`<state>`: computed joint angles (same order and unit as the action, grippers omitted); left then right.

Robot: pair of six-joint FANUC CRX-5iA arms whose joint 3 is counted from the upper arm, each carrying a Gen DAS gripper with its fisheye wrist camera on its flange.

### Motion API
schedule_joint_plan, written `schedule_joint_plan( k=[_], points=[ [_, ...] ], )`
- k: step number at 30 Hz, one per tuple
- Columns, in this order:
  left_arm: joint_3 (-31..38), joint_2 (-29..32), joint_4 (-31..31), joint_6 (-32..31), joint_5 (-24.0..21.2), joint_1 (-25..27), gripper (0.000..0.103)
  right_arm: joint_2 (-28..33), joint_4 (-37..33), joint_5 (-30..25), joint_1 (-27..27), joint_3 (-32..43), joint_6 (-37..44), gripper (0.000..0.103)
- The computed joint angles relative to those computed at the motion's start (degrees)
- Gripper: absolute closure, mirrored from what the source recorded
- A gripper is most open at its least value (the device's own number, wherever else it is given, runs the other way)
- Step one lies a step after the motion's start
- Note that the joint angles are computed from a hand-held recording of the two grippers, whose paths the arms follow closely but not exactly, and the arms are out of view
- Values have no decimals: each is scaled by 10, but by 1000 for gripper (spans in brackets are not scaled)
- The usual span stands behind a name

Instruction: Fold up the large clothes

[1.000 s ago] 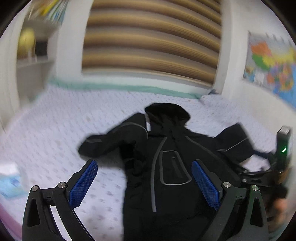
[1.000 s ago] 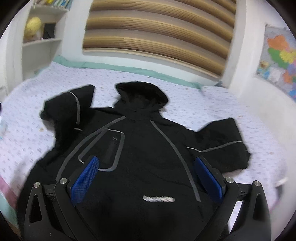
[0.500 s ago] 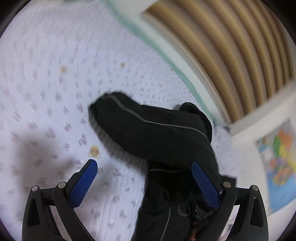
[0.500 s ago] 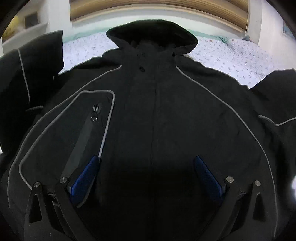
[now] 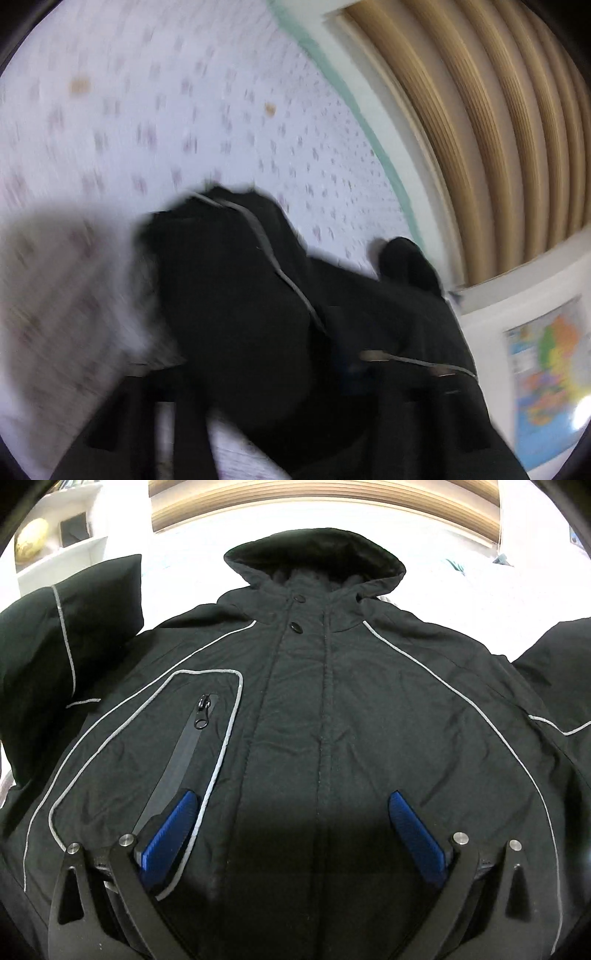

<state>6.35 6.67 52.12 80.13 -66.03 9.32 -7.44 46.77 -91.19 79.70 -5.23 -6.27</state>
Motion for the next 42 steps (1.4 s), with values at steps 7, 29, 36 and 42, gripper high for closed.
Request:
schedule_joint_plan(
  k=[7,29,36,42],
  points=[
    [128,-58,-318,85,31,29,80,1,-1,0,-1,1,1,0],
    [144,-65,-149,-136,-42,-116,81,-4,3,7,-3,-7,-6,0],
    [199,33,-317,-102,-153,-271,80,-3,2,6,-4,-5,-5,0],
    [180,-6,-274,-166,-162,-249,51,3,-10,2,-9,7,4,0]
  ],
)
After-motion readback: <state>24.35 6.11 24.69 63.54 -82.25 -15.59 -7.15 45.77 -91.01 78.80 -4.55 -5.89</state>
